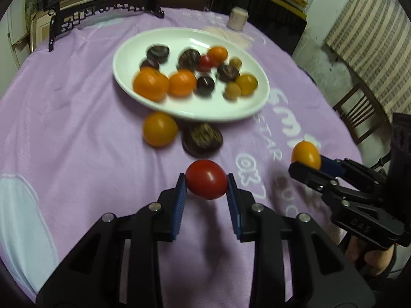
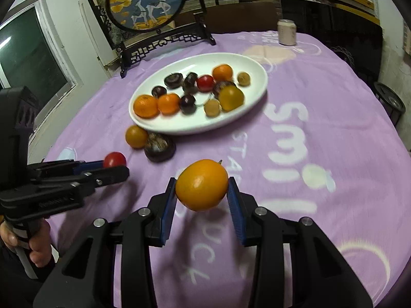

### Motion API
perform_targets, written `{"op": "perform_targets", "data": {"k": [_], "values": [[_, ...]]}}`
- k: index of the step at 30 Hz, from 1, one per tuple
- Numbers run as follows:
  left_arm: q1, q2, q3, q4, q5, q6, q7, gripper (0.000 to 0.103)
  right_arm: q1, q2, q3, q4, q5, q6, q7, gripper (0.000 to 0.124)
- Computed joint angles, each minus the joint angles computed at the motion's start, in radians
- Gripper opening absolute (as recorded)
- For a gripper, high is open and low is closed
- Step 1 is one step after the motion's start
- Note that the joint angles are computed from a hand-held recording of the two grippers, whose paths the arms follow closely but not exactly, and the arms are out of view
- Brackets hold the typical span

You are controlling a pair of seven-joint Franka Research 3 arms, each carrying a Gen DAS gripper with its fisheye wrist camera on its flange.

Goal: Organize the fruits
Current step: 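Set the tomato and orange on the plate and open both tools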

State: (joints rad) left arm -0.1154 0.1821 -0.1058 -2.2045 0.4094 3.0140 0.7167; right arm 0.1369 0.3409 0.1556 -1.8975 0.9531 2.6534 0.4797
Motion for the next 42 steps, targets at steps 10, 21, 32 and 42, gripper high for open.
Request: {"op": "perform_targets", "data": {"k": [10, 21, 32, 42], "values": [[0.035, 0.138, 0.054, 0.343, 0.127, -0.162, -0.023, 0.032, 0.051, 0.216, 0.002, 0.373, -0.18, -0.047, 0.174, 0.039], [0.069, 0.356, 0.028, 0.609, -0.036, -0.253, 0.137, 0.032, 0.095, 0.517, -0.039, 0.788, -0.486, -0.079, 0.504, 0.039], [0.041, 0.358, 0.059, 0.6, -0.043, -0.233, 0.143, 0.054, 0.104, 0.502, -0.038, 0.721, -0.553, 0.092, 0.526, 0.061], [0.025, 0.194, 0.087, 0.372, 0.008, -0.101, 0.027, 0.08, -0.016, 0.343, 0.094, 0.482, -0.441, 0.144, 0.407, 0.062]]}}
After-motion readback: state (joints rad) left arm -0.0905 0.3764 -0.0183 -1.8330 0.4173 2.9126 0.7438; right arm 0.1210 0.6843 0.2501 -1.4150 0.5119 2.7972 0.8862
